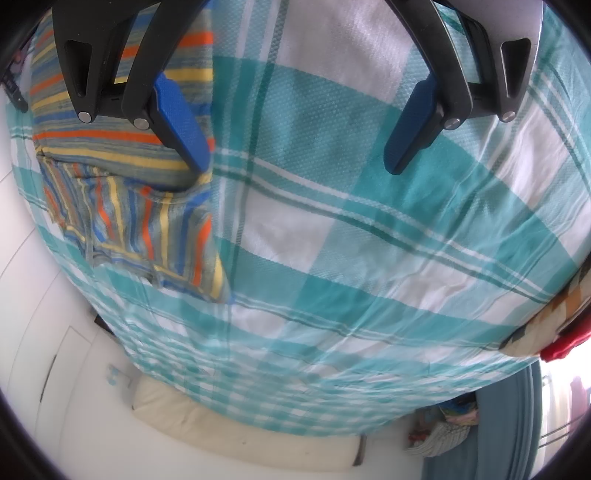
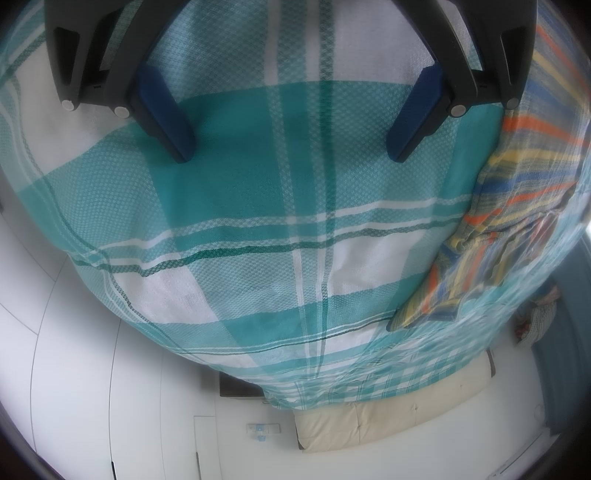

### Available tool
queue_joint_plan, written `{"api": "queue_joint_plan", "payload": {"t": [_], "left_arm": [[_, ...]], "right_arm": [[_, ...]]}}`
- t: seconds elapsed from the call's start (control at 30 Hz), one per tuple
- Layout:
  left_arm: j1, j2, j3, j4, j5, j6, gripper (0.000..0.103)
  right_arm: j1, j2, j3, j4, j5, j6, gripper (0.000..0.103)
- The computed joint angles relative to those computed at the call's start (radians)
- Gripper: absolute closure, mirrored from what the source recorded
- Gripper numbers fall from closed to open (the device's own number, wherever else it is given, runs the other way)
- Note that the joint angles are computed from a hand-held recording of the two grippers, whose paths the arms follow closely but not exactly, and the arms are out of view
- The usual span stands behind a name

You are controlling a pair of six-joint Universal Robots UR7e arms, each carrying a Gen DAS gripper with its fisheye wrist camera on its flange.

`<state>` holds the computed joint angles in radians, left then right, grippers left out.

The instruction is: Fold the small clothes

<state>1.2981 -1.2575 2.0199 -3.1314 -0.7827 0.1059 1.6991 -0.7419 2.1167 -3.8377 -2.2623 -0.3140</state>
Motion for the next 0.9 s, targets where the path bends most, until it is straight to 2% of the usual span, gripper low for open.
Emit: {"api": "queue_joint_plan", "payload": {"t": [0.9], "left_arm": [[-0.001,0.008,0.0,-0.012,0.023,0.012,0.007]], "right_arm": [[-0.001,-0.001,0.0,0.001,0.002,0.001,0.001]]}}
